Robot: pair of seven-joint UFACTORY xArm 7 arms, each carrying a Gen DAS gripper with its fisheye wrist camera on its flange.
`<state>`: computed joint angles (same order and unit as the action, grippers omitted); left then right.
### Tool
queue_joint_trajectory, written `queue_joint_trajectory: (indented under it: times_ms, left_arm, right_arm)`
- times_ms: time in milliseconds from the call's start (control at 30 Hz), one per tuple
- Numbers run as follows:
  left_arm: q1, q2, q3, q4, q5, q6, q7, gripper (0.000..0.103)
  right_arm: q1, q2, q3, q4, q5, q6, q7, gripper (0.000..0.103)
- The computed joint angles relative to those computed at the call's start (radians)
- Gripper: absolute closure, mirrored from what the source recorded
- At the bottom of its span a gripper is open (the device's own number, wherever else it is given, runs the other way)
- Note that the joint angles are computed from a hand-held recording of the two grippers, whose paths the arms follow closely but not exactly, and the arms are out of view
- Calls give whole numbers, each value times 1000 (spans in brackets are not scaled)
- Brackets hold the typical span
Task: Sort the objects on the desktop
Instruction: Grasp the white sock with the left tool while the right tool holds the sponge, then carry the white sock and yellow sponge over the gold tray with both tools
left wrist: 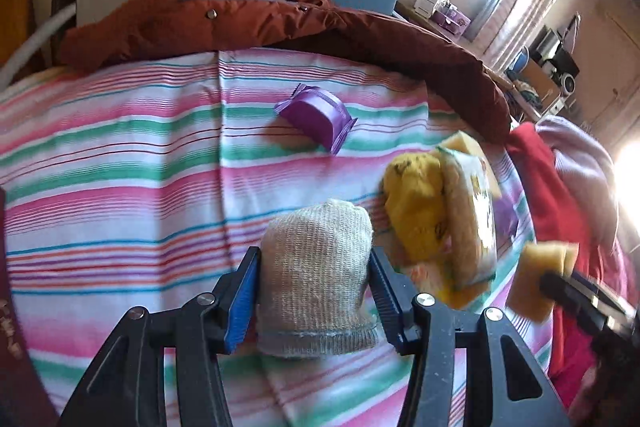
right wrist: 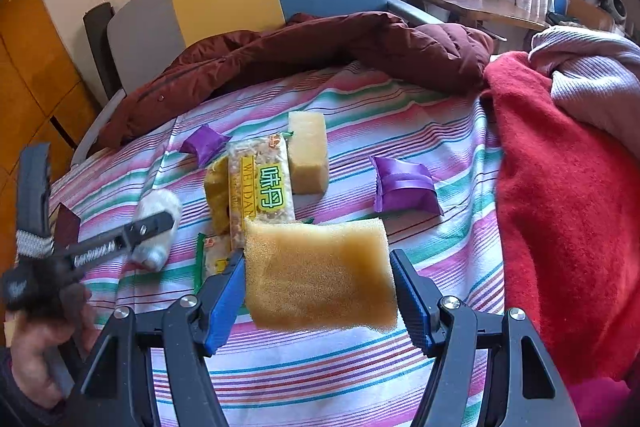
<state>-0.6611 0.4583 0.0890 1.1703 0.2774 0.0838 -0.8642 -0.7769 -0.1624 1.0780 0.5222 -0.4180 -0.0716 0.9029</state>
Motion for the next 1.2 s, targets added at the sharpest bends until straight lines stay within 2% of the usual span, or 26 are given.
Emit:
queue_joint_trajectory:
  times_ms: [167, 233, 367, 433, 567, 767, 1033, 1200]
  left_arm:
    - [-179, -88, 194, -99, 159, -14, -148, 50]
    - [-262, -130, 285, -139, 258, -14, -239, 50]
    - [-393, -209, 424, -191, 485, 23, -441, 50]
    - [-428, -257, 456, -215, 596, 61, -535, 50]
    - [-436, -349, 459, -265, 763, 132, -669, 50]
    - [-391, -508, 388, -367, 926, 262, -793, 50]
    - [-286, -683, 273, -515, 977, 377, -844, 49]
    - [-214, -754, 215, -595, 970, 391, -856, 49]
  right_arm:
    - [-14, -4, 25, -4, 34, -24, -32, 34]
    - [-30, -10, 51, -5, 54, -32, -52, 34]
    - [-53, -19, 91, -7, 98, -43, -91, 34]
    - [-52, -22, 97, -11, 120, -56, -111, 34]
    - [-43, -31, 102, -20, 168, -87, -151, 34]
    - [-26, -24, 114, -22, 234, -115, -216, 34]
    - [-51, -12, 182, -16, 318, -117, -293, 34]
    - [-58, 12, 200, -7, 327, -104, -312, 34]
